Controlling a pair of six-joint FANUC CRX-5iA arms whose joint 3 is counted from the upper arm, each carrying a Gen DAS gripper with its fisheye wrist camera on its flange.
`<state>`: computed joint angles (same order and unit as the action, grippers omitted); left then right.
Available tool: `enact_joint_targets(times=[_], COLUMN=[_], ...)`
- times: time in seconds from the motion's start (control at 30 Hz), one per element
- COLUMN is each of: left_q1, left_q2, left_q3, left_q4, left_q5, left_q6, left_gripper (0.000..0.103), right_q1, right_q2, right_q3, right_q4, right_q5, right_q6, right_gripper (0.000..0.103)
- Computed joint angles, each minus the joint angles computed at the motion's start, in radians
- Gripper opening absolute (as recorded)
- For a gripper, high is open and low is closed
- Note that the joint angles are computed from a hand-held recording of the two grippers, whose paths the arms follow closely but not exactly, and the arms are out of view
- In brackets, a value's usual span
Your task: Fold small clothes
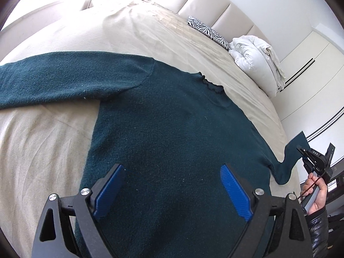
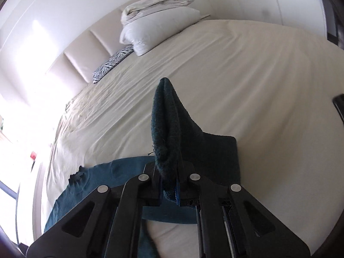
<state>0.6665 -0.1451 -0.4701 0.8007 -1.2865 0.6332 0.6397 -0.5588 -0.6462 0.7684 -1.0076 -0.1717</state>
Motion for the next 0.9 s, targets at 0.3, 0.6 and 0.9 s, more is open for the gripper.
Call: enact_joint_targets(times=[0.3, 0.6, 0.9], left_q1=[0.075, 0.096, -0.037], left_q2=[0.044, 0.072, 0.082], left_q3=[0.018, 0.027, 0.048], left_q4=[0.04, 0.046, 0.051], left_q5=[0.001, 0.021, 0.086], left_q6=[-0.047, -0.044, -0.024], left_gripper=[0.092, 0.093, 0.092], right_q1=[0.163, 0.304, 0.417], right_q2=[0.574, 0.782, 0.474], right_q3=[0.427, 0.608, 0.242], right_q4=[-0.046, -0.238, 0.083], right_q5=[0.21, 0.192, 0.251], right_q6=[0.231, 0.456, 0.054], right_gripper=[0.007, 0.037, 0.056])
